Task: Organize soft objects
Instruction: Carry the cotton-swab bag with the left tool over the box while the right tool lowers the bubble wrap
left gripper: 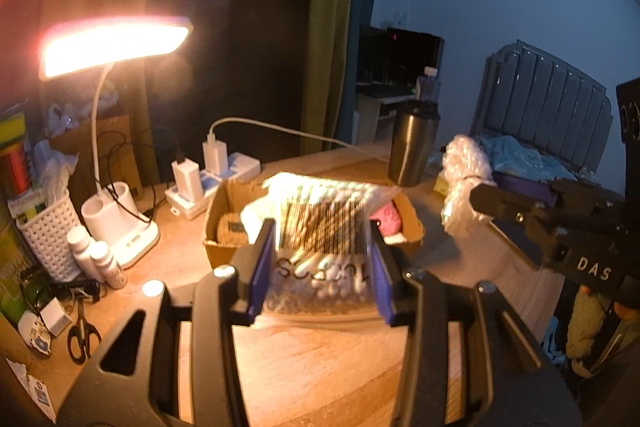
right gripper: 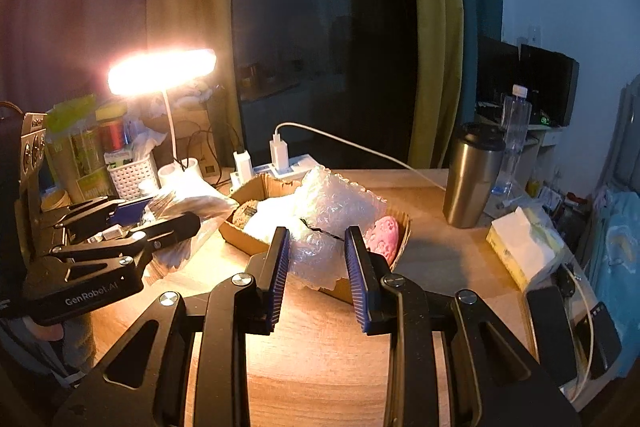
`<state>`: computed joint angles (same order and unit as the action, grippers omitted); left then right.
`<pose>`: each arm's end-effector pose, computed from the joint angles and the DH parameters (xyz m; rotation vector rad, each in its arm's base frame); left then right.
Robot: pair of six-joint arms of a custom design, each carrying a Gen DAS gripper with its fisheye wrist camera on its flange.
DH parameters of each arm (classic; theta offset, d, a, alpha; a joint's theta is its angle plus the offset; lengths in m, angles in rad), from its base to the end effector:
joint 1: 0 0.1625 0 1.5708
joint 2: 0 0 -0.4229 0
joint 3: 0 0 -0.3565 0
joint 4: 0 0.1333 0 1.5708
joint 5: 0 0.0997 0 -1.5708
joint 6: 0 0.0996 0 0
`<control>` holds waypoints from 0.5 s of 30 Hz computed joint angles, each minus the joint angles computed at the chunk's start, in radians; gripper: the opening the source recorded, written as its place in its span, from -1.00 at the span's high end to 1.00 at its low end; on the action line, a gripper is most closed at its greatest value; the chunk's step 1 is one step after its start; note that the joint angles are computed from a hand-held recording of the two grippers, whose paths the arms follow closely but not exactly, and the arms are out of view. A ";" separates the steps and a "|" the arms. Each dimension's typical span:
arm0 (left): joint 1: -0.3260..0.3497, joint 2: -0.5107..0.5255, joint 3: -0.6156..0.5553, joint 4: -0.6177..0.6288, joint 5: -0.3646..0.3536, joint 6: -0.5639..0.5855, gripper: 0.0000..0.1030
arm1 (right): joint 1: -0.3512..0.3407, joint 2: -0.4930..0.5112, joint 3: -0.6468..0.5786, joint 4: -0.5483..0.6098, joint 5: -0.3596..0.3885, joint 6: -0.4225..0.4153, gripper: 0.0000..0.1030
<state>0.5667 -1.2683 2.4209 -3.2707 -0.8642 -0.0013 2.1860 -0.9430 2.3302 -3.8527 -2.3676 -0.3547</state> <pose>-0.2272 -0.3792 0.2276 1.0008 2.3787 -1.0875 0.2990 -0.3155 0.1885 0.6358 -2.1645 1.1729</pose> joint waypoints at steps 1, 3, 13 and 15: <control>0.000 -0.001 -0.004 0.000 0.000 0.003 0.15 | 0.002 -0.001 -0.004 0.002 -0.002 -0.002 0.42; 0.000 -0.002 -0.015 -0.003 0.001 0.012 0.15 | 0.004 -0.003 -0.010 0.003 -0.003 -0.009 0.42; 0.017 0.015 -0.078 -0.034 -0.005 0.070 0.15 | -0.004 -0.006 -0.053 0.028 0.006 -0.040 0.42; 0.025 0.022 -0.093 -0.039 -0.011 0.080 0.15 | -0.007 -0.007 -0.063 0.032 0.009 -0.047 0.42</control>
<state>0.5912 -1.2459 2.3281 -3.3094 -0.8749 0.0789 2.1793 -0.9497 2.2674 -3.8209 -2.3587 -0.4017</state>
